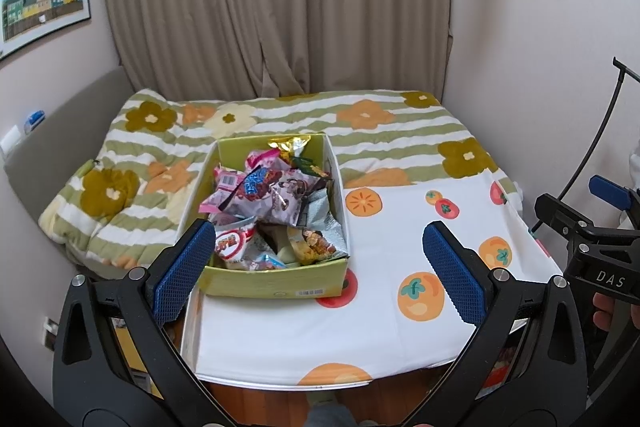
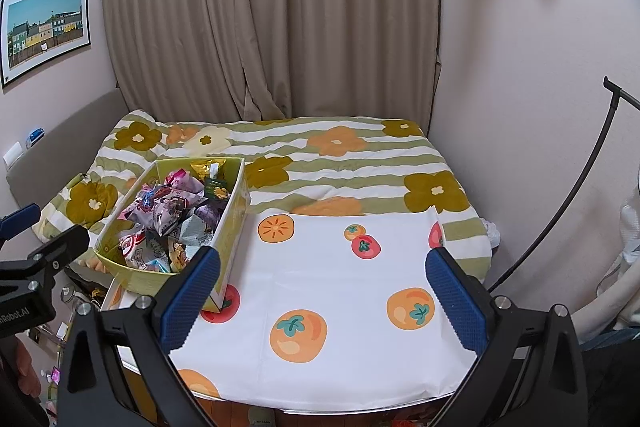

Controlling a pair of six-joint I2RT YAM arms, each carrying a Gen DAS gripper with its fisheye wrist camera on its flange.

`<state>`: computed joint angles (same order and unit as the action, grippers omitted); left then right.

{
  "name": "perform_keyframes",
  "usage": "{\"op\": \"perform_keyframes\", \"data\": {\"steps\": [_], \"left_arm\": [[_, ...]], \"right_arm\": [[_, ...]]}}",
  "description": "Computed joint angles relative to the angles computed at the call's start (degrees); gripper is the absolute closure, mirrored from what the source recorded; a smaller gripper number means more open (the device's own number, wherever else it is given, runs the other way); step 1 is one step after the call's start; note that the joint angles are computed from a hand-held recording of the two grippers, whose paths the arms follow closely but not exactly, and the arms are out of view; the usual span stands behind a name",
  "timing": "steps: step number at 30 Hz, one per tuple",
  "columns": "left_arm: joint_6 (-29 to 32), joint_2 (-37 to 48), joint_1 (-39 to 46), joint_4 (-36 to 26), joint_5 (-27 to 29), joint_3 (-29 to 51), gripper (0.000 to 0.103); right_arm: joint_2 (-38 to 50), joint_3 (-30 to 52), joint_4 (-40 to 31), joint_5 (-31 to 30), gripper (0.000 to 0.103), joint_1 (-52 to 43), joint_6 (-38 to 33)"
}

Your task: Organize snacks

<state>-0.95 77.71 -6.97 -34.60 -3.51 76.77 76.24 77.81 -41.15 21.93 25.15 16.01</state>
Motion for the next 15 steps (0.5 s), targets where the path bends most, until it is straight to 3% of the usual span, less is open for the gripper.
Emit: {"op": "perform_keyframes", "data": {"steps": [15], "left_arm": [[-0.3,-0.2,0.4,0.5,0.6,-0.7,0.0]], "right_arm": [[0.0,0.1,0.0,-0.1,0.001,-0.3,-0.2]]}}
